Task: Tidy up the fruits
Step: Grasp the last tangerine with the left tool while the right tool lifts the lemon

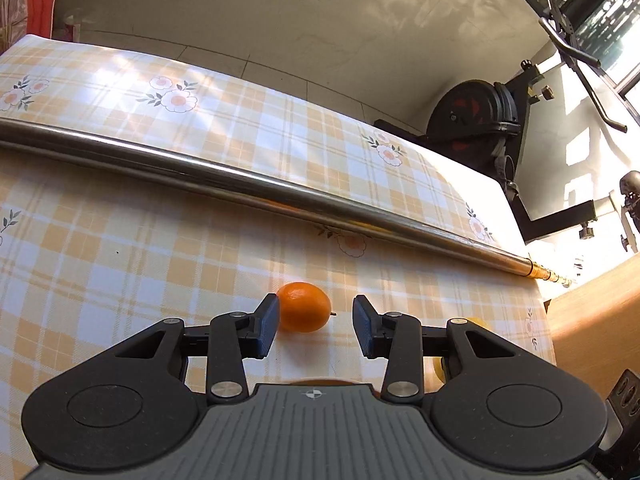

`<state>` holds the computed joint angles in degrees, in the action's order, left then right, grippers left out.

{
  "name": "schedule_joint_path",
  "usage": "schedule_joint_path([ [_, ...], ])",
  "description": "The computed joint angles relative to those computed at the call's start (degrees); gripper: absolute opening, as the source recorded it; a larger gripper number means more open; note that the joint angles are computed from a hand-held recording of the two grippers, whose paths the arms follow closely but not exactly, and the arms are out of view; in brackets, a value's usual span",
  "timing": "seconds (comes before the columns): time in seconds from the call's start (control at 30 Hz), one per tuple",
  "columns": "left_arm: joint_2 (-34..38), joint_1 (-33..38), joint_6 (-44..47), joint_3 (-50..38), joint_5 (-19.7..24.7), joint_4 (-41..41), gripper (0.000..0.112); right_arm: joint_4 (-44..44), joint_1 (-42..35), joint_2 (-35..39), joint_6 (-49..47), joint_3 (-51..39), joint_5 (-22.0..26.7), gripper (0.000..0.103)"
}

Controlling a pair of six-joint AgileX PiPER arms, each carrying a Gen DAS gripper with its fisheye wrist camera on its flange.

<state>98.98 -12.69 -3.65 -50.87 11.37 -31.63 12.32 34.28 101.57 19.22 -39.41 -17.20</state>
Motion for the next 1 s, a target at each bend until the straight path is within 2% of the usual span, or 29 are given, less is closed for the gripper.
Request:
schedule_joint_path([
  [0.1,3.1,0.7,-1.5,-2.2,0.8,0.2,0.042,-1.8,-0.1,-0.7,2.0,1.6,-1.2,0.057],
  [0.37,8.8,-0.4,-13.7,-7.4,1.8,11.4,0.044,-5.1,-0.5,-1.6,5.6,3.5,-2.4,0.057],
  [0.63,11.1,-1.2,-12.5,-8.8,1.4,9.5,0.045,-5.8,-0.2,-2.4,7.0,4.9,-3.5,0.057],
  [0.83,10.2,-1.7,-15.1,-7.2,-0.5,12.2,0.042,-5.3,0.2,-3.3,7.7,6.1,-3.7,0.057],
  [1.0,5.7,-3.4,-26.6,-3.3,-3.1,25.5,0.042,-4.0,0.7,-4.6,7.2,6.9,-3.4,0.057],
])
